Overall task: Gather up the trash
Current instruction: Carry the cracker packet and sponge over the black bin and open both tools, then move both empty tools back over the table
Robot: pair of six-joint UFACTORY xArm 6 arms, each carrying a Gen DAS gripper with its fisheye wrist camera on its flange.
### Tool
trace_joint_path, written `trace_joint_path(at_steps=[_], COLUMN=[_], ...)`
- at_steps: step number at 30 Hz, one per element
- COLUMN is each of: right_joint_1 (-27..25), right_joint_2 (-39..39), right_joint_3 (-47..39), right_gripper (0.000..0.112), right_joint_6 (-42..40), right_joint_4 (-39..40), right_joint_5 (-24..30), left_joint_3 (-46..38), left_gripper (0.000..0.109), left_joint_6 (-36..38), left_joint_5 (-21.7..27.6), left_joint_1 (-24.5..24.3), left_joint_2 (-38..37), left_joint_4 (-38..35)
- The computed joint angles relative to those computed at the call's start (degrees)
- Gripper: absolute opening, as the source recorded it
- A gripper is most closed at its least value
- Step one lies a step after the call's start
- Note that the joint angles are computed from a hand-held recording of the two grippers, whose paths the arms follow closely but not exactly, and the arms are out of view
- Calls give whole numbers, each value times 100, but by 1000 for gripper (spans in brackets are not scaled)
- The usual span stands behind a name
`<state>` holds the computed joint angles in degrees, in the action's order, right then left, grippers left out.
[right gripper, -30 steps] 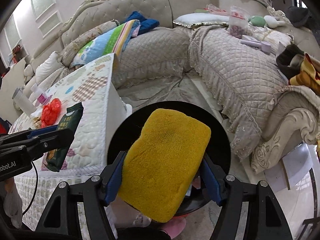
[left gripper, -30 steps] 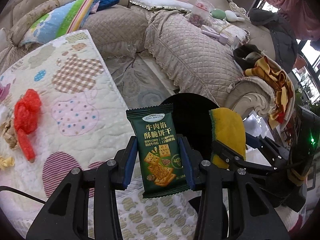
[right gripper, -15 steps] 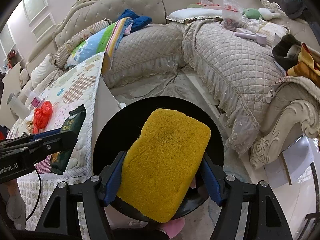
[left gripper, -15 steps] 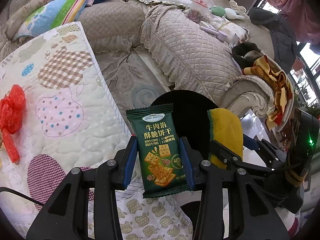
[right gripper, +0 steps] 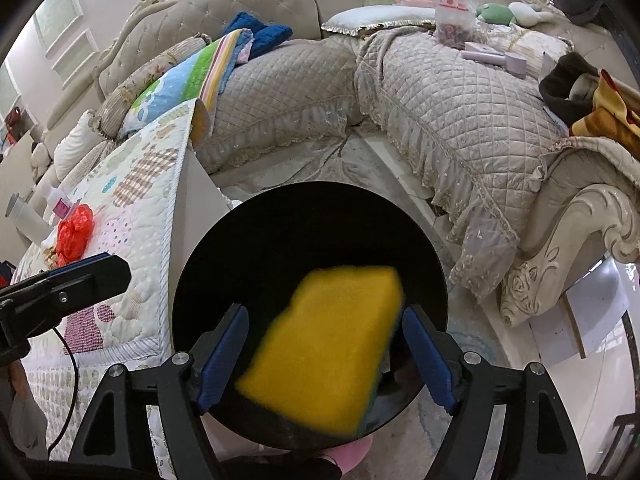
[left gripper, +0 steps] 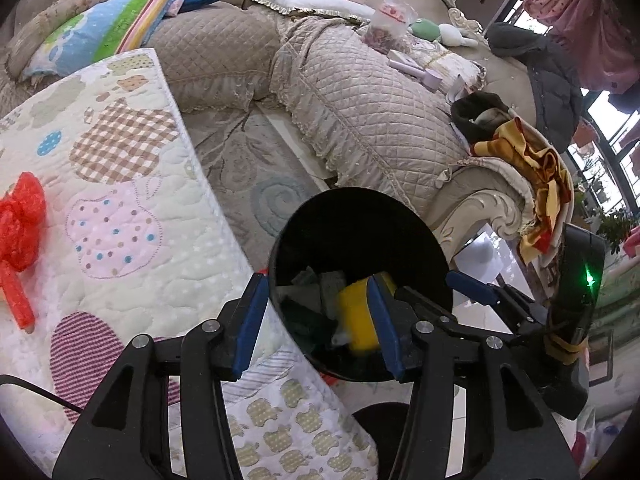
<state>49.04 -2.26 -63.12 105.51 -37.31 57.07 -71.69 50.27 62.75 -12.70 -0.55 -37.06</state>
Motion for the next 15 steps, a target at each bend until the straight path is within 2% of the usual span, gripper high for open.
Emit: trace_joint_path(at_steps=[9, 15], right_joint_1=[39, 3], right_joint_2=[352, 893], right_joint_3=[-490, -1104], right_gripper=[77, 77], right_joint_6=[-214, -483], right_joint_4=[-48, -70], right_joint_5=[-127, -702], left_joint_3=[-34, -294], left_gripper=[50, 50], left_joint_6=[29, -19], left_joint_5=[-125, -222], left_joint_1=[479, 1089], left_joint_2=[-72, 119], left_joint_4=[218, 455])
